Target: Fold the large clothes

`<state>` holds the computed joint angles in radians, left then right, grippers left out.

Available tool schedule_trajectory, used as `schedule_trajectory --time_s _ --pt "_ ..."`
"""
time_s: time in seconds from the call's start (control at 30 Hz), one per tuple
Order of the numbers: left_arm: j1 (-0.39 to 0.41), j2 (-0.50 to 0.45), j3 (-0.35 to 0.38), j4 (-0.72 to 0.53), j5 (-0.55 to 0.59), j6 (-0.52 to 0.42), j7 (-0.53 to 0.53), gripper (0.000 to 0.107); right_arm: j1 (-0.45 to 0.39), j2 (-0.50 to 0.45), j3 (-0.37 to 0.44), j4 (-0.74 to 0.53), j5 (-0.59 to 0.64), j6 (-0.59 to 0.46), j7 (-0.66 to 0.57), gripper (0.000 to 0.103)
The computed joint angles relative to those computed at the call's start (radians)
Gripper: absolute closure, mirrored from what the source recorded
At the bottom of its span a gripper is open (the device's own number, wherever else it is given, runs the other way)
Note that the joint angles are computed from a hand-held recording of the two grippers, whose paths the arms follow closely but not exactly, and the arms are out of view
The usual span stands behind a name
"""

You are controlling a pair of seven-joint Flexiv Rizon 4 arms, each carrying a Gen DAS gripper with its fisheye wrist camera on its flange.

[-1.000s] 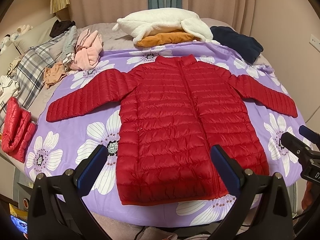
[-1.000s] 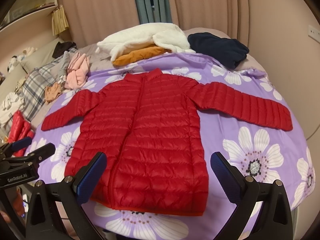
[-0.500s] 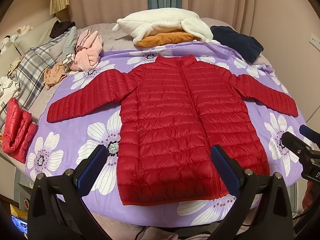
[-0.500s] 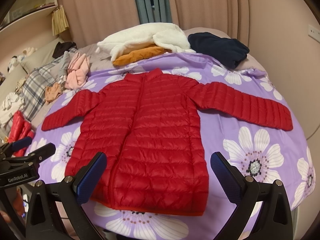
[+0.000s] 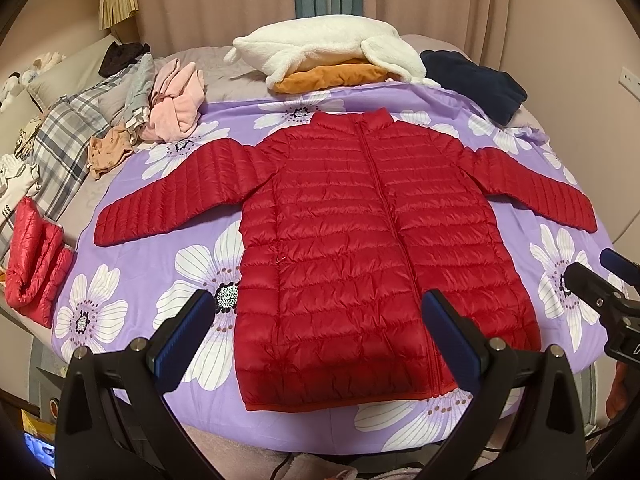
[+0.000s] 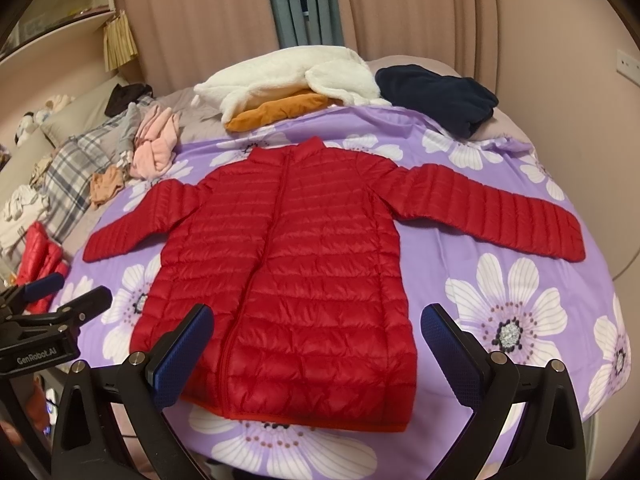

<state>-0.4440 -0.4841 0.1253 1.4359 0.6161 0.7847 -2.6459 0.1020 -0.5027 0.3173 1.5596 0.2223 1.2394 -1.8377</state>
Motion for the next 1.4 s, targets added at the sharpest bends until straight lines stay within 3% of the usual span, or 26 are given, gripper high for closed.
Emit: schedule_trajectory --time_s 0.63,0.83,0.93,1.07,1.17,1.3,1.4 --pt "0.008 -0.006 -0.003 0.006 -0.010 0.023 -0.003 0.004 0.001 -0.003 -0.006 0.001 0.004 0.002 0.004 0.001" --pt "0.096 -0.033 -0.036 0.075 -0.158 0.165 0.036 0.004 -0.107 -0.073 0.096 -0.112 0.155 -0.127 -0.067 0.001" --pt "0.150 -0.059 -0.064 0.122 -0.284 0.257 0.084 0.004 -0.137 -0.123 0.093 -0.180 0.248 -0.203 -0.065 0.001" --pt "0.213 -0.091 -0.113 0.201 -0.448 0.415 0.151 0.004 -0.138 -0.191 0.032 -0.244 0.304 -0.223 0.028 0.001" --pt "0.284 -0.118 -0.195 0.264 -0.565 0.563 0.225 0.004 -0.156 -0.244 0.004 -0.295 0.327 -0.236 0.120 0.001" --pt "0.257 -0.140 -0.157 0.241 -0.616 0.563 0.253 0.004 -0.176 -0.321 -0.027 -0.370 0.330 -0.201 0.227 0.001" --pt "0.317 -0.157 -0.230 0.270 -0.695 0.627 0.332 0.004 -0.206 -0.389 -0.011 -0.466 0.331 -0.208 0.289 0.001"
